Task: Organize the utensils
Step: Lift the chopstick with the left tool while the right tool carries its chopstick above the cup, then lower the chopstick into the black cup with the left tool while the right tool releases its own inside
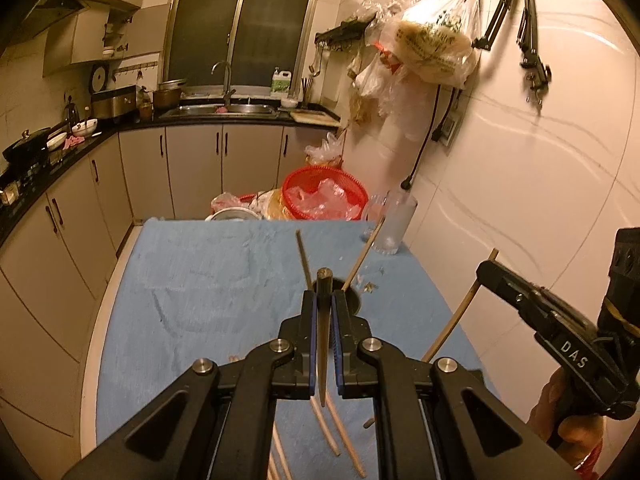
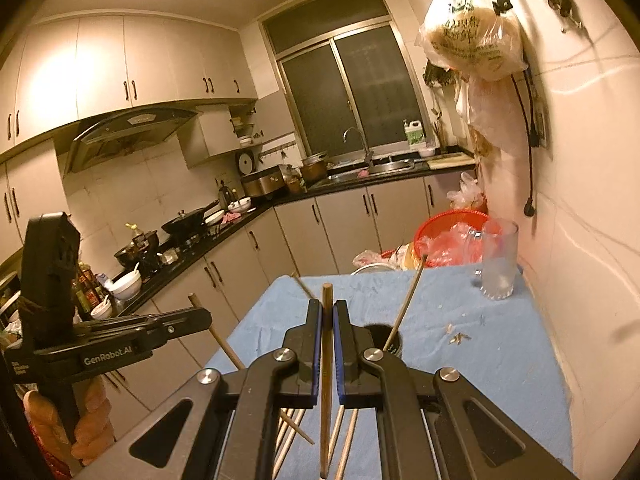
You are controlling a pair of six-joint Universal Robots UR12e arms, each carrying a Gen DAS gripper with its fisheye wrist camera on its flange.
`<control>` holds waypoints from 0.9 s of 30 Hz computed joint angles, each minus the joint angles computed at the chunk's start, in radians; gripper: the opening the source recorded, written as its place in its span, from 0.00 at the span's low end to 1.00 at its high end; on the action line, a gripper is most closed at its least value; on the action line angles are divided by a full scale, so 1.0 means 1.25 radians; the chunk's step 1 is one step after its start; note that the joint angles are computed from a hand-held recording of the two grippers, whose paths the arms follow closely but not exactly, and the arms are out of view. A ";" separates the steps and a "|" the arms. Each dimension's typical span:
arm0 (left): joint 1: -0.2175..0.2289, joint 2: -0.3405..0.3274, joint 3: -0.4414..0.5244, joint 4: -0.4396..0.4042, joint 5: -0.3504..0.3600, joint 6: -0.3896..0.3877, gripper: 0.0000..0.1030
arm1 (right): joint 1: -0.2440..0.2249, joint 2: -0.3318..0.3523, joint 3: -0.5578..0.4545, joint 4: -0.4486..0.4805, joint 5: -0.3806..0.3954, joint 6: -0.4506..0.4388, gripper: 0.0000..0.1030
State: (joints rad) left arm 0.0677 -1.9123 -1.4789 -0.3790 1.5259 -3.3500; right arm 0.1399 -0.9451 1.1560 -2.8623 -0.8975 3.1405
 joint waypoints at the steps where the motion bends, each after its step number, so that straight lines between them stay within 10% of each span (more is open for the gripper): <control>1: 0.001 -0.002 0.006 0.001 -0.002 0.000 0.07 | -0.001 0.002 -0.007 0.002 0.002 0.005 0.06; 27: -0.004 -0.156 0.241 -0.068 0.027 -0.021 0.07 | 0.019 0.222 -0.406 0.133 -0.089 0.082 0.06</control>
